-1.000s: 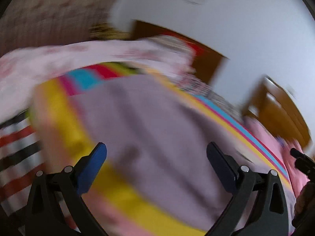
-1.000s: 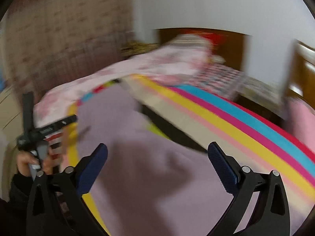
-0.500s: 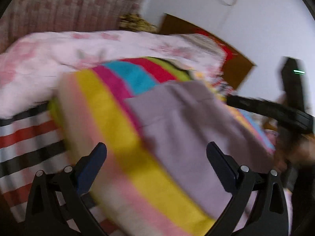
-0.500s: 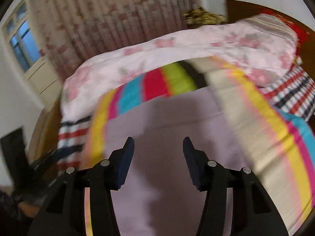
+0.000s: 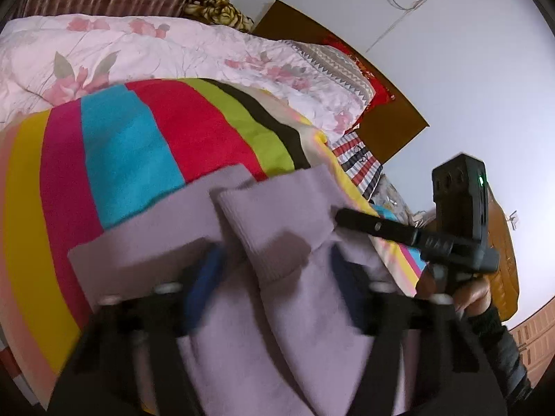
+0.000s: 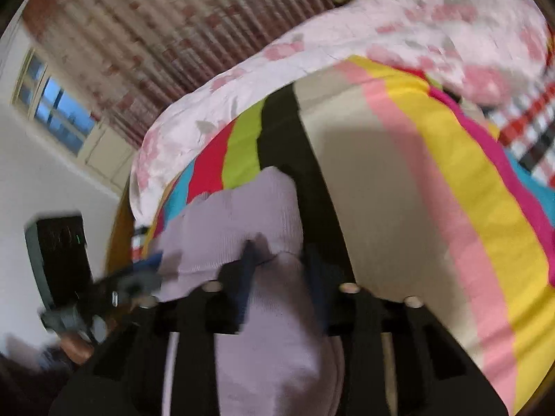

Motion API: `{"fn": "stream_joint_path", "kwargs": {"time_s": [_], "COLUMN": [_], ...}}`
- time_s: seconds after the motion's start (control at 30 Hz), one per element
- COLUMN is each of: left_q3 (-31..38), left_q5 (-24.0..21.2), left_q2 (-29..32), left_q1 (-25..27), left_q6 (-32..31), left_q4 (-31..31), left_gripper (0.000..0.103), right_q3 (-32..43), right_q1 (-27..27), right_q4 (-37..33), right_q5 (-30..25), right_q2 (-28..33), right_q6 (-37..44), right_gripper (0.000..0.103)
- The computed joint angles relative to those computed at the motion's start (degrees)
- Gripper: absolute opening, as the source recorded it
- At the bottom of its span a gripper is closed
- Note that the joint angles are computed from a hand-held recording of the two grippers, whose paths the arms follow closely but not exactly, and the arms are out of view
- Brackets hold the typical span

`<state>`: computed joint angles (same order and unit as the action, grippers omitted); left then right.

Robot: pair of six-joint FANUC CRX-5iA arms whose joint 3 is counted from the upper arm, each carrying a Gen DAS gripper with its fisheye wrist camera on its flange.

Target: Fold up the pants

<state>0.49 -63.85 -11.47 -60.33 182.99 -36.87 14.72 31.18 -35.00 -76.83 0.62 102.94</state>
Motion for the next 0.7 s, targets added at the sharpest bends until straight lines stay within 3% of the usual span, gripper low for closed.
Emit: {"fn": "stream_joint_path", "kwargs": {"time_s": [0.03,0.13,0.27,0.5,0.57,0.6,0.7], "left_q3": [-0.71,0.05,4.09,7.95,8.14,7.09,-1.87], "left_q5": [1.06,-0.13,-6.85,-25.64,-30.03,-29.01,-17.02], "left_q2": [-0.56,-0.80,-0.41,-3.63,-4.36,-5.36,-11.33], "left_q1": [0.44,-1.75,-10.88,-32.81,-34.55,-32.99,-23.89], "left_q6": [-0.39,-0.23,2.67,13.57,13.27,13.61,19.78], "left_q4": [0.32,-2.56,-12.00,-32.63,-33.24,-30.81,-20.07], "left_gripper": [0.008,0.006,0.005,0.005,0.005,0.006,0.006], "right_q3": [-0.62,-1.72,-0.33,6.99,7.10,6.62,3.91], "right_q1": [-0.50,-1.71,-1.40,3.04,6.30,9.05,14.95], "right_q4": [-0.85,-3.29,-5.54,-10.52,-7.40,-3.14,8.78], "right_q5": [0.66,2.47,2.79,0.88,2.00,2.86,4.16], "right_q2": [-0.76,-3.24,-6.15,-6.89,-6.39,-5.67,-3.71], "right_q6": [0.85,3.00,4.88,7.76,6.91,4.53,-2.40], "right_gripper": [0.018,0.017,0.016,0.016,0.016,0.016,0.016]}}
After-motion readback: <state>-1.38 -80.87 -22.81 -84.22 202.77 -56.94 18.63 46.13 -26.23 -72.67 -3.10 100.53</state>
